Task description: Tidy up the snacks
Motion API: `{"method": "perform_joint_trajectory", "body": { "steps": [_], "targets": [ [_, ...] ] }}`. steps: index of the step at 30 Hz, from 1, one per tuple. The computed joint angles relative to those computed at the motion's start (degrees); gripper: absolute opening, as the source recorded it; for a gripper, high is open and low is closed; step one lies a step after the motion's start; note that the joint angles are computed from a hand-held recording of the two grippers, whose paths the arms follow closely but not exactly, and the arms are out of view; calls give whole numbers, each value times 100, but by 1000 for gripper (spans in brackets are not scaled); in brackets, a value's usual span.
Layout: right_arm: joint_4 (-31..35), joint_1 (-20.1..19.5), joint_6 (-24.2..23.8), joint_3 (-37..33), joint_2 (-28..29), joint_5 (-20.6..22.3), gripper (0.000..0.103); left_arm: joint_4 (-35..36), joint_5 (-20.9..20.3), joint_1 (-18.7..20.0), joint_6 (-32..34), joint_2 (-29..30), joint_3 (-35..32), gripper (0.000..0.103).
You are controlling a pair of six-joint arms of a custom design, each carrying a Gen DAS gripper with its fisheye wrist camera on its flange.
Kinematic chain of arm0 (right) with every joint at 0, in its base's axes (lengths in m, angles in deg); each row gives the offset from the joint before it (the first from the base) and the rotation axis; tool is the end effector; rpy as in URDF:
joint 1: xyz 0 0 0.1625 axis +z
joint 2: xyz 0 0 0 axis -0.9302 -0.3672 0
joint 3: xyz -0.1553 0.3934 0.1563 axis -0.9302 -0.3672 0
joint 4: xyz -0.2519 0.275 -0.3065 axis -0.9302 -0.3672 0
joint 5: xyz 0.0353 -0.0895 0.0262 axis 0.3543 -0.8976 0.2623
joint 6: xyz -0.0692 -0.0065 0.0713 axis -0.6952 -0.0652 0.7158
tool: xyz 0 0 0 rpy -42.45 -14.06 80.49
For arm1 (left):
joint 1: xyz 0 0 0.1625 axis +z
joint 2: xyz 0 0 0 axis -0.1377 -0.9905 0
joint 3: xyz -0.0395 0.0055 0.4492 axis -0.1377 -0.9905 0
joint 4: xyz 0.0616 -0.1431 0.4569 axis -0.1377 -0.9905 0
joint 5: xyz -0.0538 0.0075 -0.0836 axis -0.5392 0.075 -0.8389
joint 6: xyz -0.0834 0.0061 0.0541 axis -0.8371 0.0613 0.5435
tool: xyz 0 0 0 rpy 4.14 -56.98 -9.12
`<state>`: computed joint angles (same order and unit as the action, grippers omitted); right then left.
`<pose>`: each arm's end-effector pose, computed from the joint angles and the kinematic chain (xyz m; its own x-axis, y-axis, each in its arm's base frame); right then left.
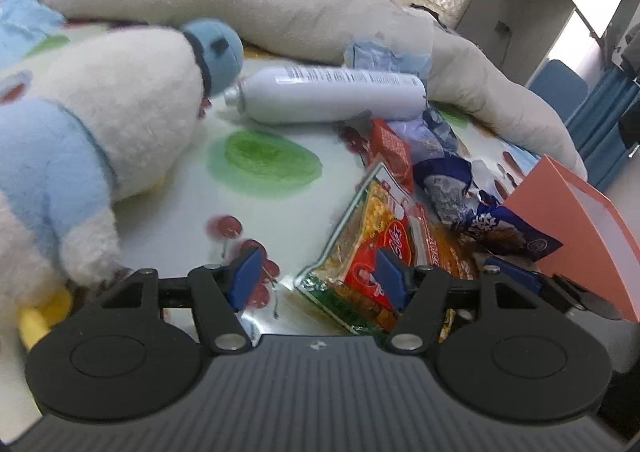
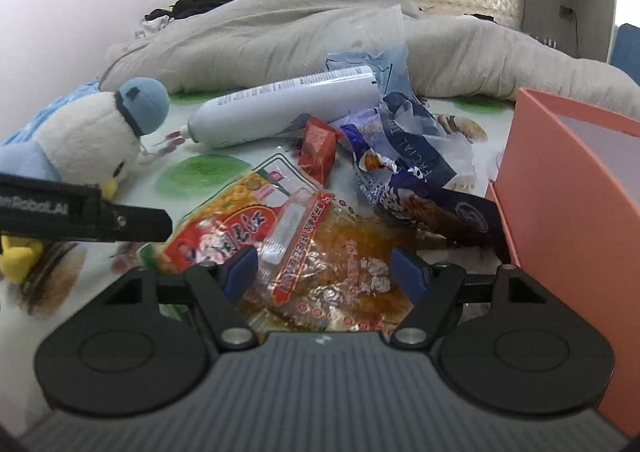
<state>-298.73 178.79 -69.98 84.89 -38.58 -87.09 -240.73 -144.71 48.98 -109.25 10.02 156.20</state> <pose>0.1860 -0.3207 0.1306 -0.7325 0.0943 0.6742 -0.5054 0.5882 -0.6314 -0.1982 -0.4197 0.1230 -0.8811 0.2880 -0.3751 0.4458 0.7706 -0.4555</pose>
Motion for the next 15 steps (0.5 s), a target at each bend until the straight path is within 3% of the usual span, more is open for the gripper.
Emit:
{"method": "perform_joint_trajectory", "body": {
  "steps": [1,3,9,15],
  "targets": [
    [-53,-79,76,-5,39,67,77,27,-107,65,-11,34,-32,54],
    [-127,-139,231,-53,166,37,91,-11,-135,109,65,112,-42,53],
    [129,-230,494,-27,79,110,93,-285,-495,301,280,228,-81,53],
    [411,-310,668,63,-122,290,89,-429,-819,457,631,423,-192,63]
  ]
}}
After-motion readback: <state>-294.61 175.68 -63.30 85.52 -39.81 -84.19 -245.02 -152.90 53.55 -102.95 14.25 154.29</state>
